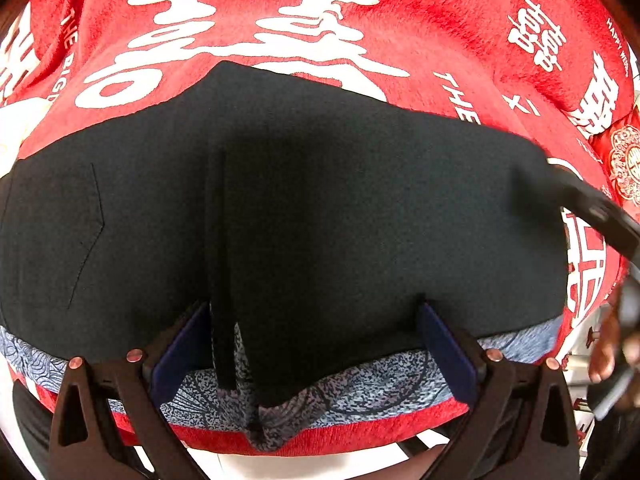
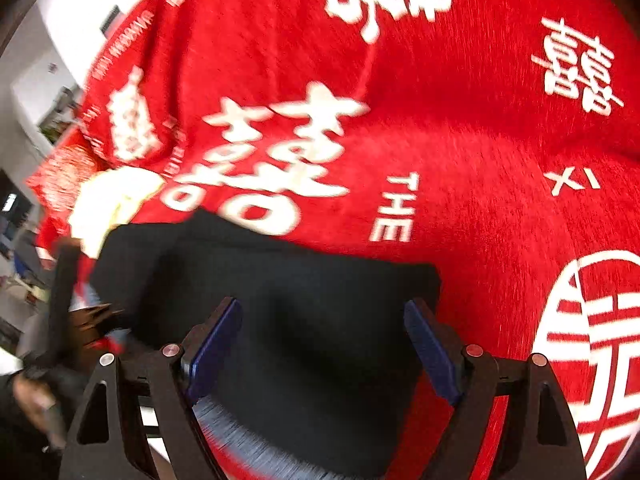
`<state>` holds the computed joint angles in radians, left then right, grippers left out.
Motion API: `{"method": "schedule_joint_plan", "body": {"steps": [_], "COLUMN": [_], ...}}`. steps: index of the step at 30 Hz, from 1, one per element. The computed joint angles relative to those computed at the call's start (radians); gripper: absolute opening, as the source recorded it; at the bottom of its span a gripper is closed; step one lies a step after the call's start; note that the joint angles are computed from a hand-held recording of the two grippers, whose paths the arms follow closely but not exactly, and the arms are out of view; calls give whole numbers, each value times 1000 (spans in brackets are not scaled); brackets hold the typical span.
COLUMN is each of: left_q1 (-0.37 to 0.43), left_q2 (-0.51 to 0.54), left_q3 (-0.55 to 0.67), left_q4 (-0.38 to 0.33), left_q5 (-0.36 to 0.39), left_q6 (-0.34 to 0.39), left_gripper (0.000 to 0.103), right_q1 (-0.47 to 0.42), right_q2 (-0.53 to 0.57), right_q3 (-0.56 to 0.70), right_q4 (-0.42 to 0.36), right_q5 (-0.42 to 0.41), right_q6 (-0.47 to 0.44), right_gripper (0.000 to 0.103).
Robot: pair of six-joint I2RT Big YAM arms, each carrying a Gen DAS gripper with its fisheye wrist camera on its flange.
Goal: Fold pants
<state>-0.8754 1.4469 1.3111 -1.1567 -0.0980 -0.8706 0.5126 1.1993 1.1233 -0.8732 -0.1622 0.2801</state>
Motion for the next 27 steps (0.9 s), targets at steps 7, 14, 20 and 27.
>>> {"method": "schedule_joint_plan", "body": {"steps": [7, 14, 20, 27], "left_q1": [0, -2, -2, -8], "left_q2": [-2, 2, 3, -36], "left_q3": [-2, 0, 5, 10], "left_q4": [1, 2, -4, -64], "left_q5": [5, -10, -7, -88], "left_q6": [2, 4, 19, -3], "left_gripper": [103, 103, 103, 103], "right_q1": [42, 142, 255, 272], "right_q2": [73, -173, -83, -158], "right_q3": [34, -89, -108, -72], "right_q4": [-65, -74, -242, -176], "right_q5": [74, 161, 416, 464], "right_q6": [-99, 45, 224, 268], "right_gripper": [103, 103, 103, 103]}}
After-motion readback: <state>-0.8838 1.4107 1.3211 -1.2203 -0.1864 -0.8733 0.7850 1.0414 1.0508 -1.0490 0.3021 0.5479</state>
